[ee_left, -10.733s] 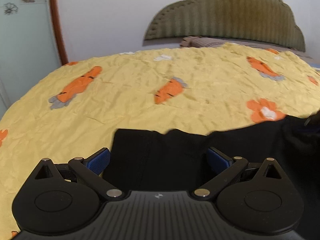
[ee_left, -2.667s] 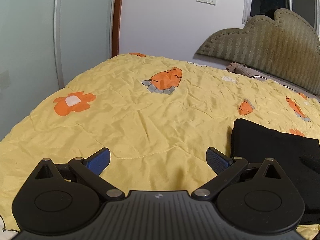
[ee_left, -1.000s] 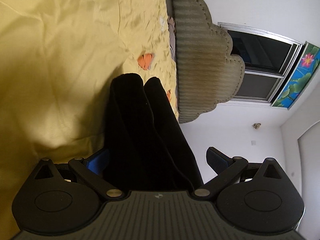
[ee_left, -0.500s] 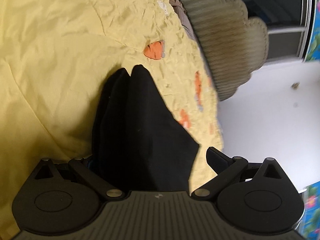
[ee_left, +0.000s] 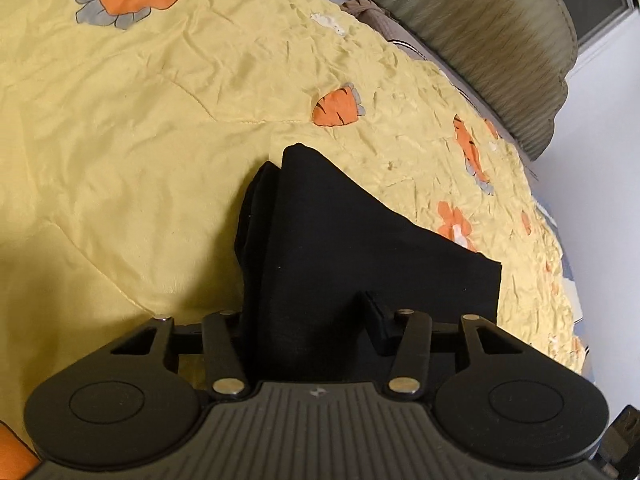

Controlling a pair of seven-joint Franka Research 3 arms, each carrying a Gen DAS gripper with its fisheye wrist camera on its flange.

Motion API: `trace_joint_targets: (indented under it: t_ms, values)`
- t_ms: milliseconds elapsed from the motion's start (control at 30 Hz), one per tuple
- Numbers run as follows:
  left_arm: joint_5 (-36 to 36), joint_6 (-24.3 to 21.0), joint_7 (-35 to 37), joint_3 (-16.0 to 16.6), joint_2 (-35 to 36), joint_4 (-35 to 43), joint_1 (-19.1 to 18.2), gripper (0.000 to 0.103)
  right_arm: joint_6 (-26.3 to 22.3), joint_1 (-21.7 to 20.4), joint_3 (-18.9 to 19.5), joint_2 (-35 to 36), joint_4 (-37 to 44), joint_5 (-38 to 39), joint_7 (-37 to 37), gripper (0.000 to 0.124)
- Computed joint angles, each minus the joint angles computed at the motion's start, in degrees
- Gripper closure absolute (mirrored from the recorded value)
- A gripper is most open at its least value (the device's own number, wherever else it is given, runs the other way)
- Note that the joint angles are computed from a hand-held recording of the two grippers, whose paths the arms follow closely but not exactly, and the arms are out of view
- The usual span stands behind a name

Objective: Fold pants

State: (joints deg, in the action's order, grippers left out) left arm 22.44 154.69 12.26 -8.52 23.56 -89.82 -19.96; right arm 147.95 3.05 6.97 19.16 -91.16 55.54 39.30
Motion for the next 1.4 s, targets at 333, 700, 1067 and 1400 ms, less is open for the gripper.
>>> trace_joint_targets:
  t_ms: [333, 700, 1067, 1400]
  values:
    - [5.9, -4.2, -1.9, 1.7, 0.6, 2.6, -2.7, 0.065, -15.7, -7.7, 1.2, 12.2, 14.4, 5.7, 15.1, 0.062]
    - [16.0, -21.2, 8.1, 2.4, 6.3, 15.4, -8.4, 0.066, -26.4, -12.0, 4.9, 20.6, 23.5, 8.8, 28.1, 0.071]
    - [19.2, -16.9, 3.2, 3.2, 4.1, 10.8, -8.5, 0.067, -24.1, -7.7, 4.6, 25.2, 31.9, -1.2, 32.8, 0.107]
    - [24.8, -24.0, 3.4, 4.1, 8.0, 20.7, -12.5, 0.072, -19.8, -9.1, 5.0, 18.0, 23.3, 2.0, 24.7, 0.114]
